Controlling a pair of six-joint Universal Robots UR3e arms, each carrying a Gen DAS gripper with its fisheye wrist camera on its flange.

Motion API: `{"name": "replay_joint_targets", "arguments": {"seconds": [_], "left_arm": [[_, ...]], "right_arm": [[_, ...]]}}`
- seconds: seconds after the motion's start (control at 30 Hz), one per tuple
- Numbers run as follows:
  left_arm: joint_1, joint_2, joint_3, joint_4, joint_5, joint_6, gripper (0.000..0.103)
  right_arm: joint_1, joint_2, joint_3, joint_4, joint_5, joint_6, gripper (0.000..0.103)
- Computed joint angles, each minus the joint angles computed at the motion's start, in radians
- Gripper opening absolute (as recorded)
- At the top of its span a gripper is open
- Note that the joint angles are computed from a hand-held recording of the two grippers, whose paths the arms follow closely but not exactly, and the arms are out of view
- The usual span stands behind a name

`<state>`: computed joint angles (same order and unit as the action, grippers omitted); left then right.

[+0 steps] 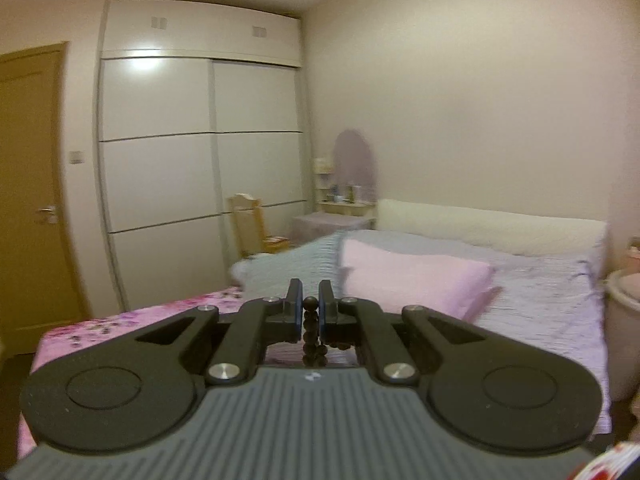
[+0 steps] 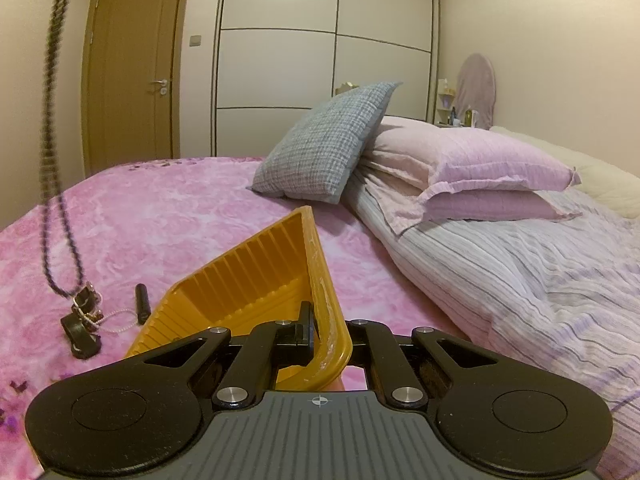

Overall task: Organize jewelry
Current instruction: 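Lift the long strand high with the left gripper and lower it into the tray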

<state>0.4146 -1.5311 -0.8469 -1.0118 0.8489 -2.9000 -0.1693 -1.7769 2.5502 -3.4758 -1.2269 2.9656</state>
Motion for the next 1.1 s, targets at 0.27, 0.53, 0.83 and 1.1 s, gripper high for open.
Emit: {"name": "replay_joint_targets", "arguments": {"seconds": [0.27, 0.53, 0.83, 1.1], "left_arm": [[-0.222, -0.079, -0.017, 0.01, 0.087, -0.004, 0.006], [-0.334, -0.119, -0.08, -0.013, 0.148, 0.037, 0.006], [-0.406, -0.12, -0.275, 0.004, 0.211, 0.092, 0.006], [-0.466, -0.126, -0.447, 0.072, 0.281, 0.088, 0.006]], "right_arm": [[-0.01, -0.004, 0.007, 0.003, 0.01, 0.008, 0.006], [-0.023, 0.004, 0.013, -0.009, 0.023, 0.011, 0.006], [-0.022, 0.011, 0.015, -0.017, 0.023, 0.016, 0.006], [-0.025, 0.01, 0.014, -0.016, 0.025, 0.014, 0.006]]}}
